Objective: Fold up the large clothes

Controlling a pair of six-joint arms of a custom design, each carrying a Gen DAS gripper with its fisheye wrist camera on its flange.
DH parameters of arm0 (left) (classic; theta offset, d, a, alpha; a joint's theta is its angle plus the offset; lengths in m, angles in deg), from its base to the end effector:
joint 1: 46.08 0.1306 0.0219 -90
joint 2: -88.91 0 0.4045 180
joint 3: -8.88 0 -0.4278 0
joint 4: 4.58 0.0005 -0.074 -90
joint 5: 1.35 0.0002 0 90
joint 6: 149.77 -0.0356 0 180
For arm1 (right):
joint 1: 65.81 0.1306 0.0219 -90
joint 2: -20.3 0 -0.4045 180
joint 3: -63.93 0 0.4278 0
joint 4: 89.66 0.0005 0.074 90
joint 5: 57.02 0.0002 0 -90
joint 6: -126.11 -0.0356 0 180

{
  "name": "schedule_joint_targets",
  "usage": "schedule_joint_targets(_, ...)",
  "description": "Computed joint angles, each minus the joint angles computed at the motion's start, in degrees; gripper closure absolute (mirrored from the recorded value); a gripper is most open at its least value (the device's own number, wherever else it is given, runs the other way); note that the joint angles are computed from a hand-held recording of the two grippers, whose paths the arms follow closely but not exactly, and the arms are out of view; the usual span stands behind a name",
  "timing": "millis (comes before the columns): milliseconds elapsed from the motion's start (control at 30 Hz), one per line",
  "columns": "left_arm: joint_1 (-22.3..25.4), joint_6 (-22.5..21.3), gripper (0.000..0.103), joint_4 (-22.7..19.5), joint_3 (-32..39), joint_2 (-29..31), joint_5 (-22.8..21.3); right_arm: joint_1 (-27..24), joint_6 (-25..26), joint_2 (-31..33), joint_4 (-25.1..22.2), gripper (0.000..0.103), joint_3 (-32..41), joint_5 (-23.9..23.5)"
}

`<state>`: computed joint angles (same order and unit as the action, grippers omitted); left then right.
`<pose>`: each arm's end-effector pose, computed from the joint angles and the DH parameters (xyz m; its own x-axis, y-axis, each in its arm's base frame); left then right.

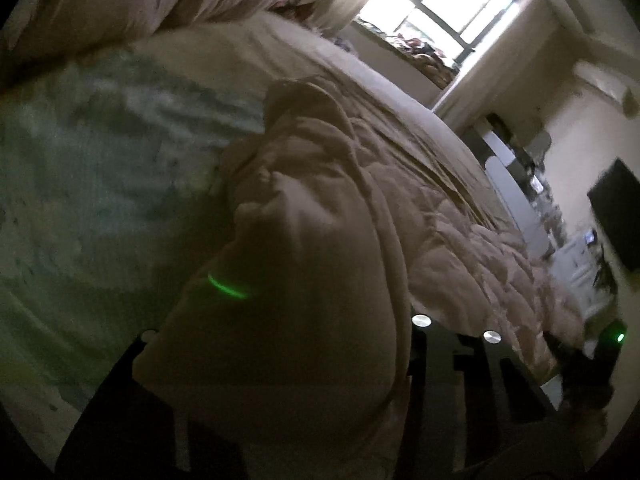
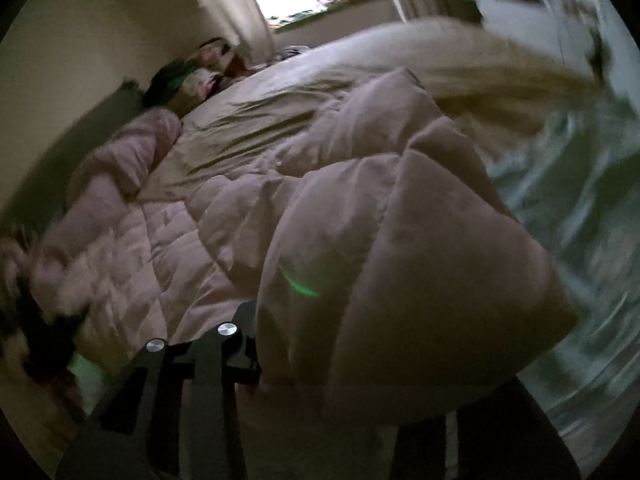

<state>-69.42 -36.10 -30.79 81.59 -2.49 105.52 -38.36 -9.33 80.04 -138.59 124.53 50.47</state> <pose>0.4580 -0.2094 0.3453 -0.7954 -0.0752 -0.6014 0.2812 0.8332 -0.4761 0.2872 0.1366 0.4060 -0.6495 0.4284 -0.6282 0.2870 0.9032 0.3192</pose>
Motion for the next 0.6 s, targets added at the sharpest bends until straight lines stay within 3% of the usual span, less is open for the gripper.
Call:
schedule_joint_targets(333,-1.07,-5.62,0.071,-1.25,0.92,-3.52,-2.93,12.29,12.58,2.3,-1.95,0.073,5.65,15.5)
schedule_joint_targets(600,-0.33,-6.95,0.071,-0.84,-0.97,-7.24,-2.42,15.26,15.21,0.64,0.37,0.074,5.54,18.04)
